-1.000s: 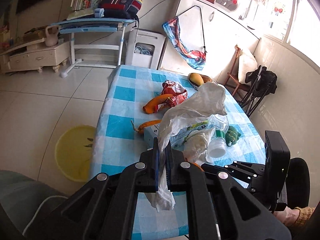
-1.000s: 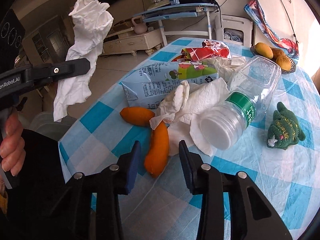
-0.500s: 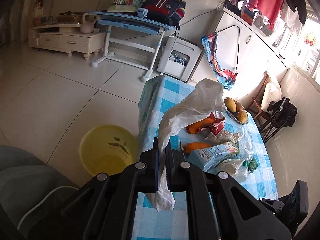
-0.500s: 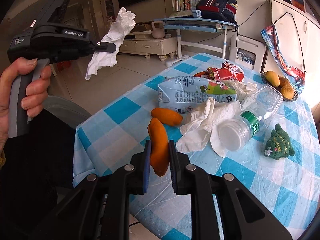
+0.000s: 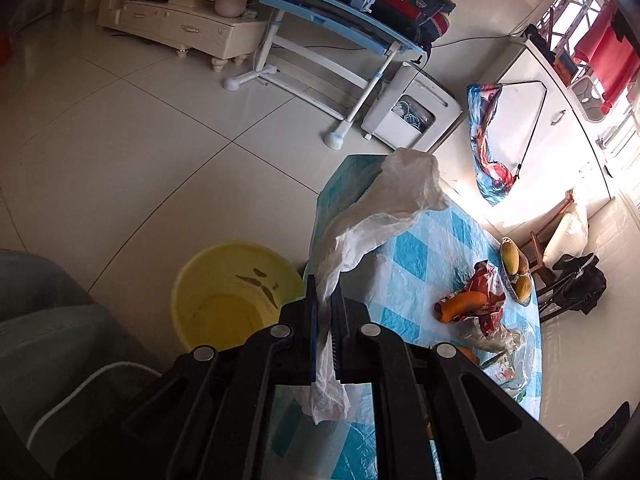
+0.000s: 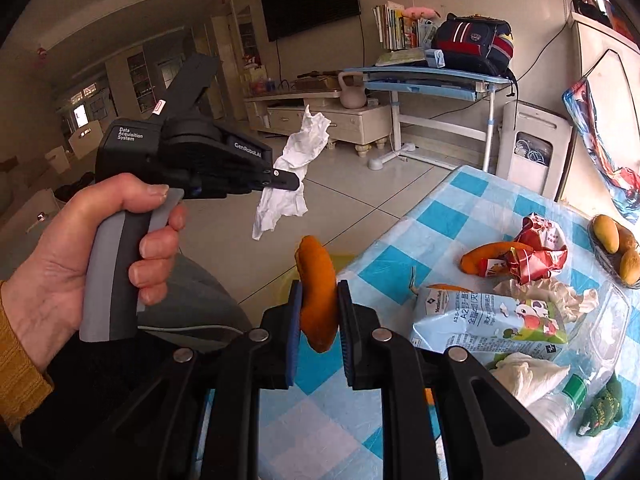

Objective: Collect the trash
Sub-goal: 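Carry the tissue to the yellow bucket and open the left tool while the right tool holds the peel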

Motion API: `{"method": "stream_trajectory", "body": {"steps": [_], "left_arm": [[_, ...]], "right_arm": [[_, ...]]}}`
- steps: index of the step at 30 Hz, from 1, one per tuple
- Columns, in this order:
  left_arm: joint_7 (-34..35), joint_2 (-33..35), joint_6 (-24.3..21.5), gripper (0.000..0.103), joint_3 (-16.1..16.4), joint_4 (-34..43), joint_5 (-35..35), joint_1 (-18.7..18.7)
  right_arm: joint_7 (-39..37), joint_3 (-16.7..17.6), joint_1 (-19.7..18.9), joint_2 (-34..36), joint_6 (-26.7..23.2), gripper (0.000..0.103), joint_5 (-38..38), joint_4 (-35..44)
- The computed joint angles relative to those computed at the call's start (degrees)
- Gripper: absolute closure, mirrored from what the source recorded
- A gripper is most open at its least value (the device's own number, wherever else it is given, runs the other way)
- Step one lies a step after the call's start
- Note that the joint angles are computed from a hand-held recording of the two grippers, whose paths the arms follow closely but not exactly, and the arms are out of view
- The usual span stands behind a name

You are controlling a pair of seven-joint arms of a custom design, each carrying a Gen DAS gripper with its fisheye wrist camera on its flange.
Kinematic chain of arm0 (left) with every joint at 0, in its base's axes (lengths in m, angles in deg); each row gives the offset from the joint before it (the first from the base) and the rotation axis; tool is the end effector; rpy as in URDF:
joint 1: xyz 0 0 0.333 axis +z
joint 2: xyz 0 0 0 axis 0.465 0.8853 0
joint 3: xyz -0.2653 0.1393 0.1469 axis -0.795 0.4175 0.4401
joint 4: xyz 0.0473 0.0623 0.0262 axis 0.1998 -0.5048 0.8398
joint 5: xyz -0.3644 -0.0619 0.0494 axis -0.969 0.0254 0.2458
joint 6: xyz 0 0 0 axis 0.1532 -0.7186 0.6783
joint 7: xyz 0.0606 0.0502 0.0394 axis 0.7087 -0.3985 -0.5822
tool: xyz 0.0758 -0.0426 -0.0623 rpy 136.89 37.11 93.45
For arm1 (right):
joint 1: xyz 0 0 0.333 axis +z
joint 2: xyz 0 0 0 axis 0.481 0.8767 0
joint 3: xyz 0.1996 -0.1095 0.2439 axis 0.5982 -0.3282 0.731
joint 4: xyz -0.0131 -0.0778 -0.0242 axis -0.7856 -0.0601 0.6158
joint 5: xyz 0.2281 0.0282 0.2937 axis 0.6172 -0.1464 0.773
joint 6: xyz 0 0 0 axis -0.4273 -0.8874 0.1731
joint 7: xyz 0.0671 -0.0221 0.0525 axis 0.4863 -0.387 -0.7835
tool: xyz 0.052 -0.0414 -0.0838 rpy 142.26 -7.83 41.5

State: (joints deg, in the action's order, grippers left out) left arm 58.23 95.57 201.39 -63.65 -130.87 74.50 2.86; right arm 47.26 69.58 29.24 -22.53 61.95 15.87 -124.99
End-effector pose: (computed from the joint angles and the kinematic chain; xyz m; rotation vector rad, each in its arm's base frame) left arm 0.6106 -0.2809 0.3084 -2.4152 1.2005 -0.9062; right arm 0.6044 0.0630 0.3217 -2.0967 0.7674 -0.1144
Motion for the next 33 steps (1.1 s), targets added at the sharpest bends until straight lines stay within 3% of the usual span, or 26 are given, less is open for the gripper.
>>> {"method": "stream_trajectory", "body": {"steps": [5, 7, 8, 11, 16, 17, 19, 21, 24, 28, 33], "left_arm": [[17.0, 5.5, -0.1, 0.095, -10.1, 3.0, -14.6, 10.5], [20.0, 6.4, -0.8, 0.087, -12.4, 2.5, -19.6, 12.9], [18.5, 5.8, 1.0, 0.077, -10.8, 1.2, -20.3, 12.2], [8.3, 2.1, 4.0, 0.053, 1.7, -3.3, -16.6, 2.4], [-15.2, -2.1, 3.3, 0.047, 21.0, -8.3, -2.5, -13.7], [-19.7, -3.0, 1.5, 0.044, 23.6, -9.0, 1.0, -16.3], [-24.8, -5.1, -3.7, 0.039, 25.7, -9.9, 5.8, -19.4], [-25.7, -6.8, -9.0, 0.032, 25.2, -10.0, 7.6, -20.4], [-23.9, -7.8, -12.9, 0.030, 22.9, -9.4, 8.5, -19.6], [-21.1, -8.6, -15.8, 0.027, 19.6, -8.6, 8.6, -17.4], [-17.3, -8.9, -20.1, 0.027, 15.2, -7.1, 8.2, -15.0]], "right_arm": [[6.0, 1.9, 2.7, 3.8, 1.8, 0.085, -1.3, 5.8], [7.9, 2.5, 3.3, 5.3, 2.6, 0.085, -2.2, 7.7], [9.0, 2.8, 3.6, 6.2, 3.0, 0.085, -2.8, 8.7], [12.2, 3.7, 4.1, 8.7, 3.9, 0.085, -4.8, 11.4], [17.2, 5.2, 4.8, 12.1, 5.7, 0.085, -8.6, 15.0], [18.4, 5.4, 5.0, 13.1, 5.9, 0.085, -9.8, 16.1], [21.0, 5.7, 5.4, 14.4, 6.3, 0.082, -12.4, 17.6], [22.3, 6.3, 5.5, 15.2, 7.7, 0.063, -13.7, 18.1], [22.1, 7.8, 3.9, 14.3, 8.2, 0.062, -13.5, 16.7], [14.7, 9.1, 0.7, 9.8, 7.3, 0.057, -8.5, 10.8], [3.8, 6.5, -2.5, 2.8, 3.5, 0.053, -0.2, 1.2]]}}
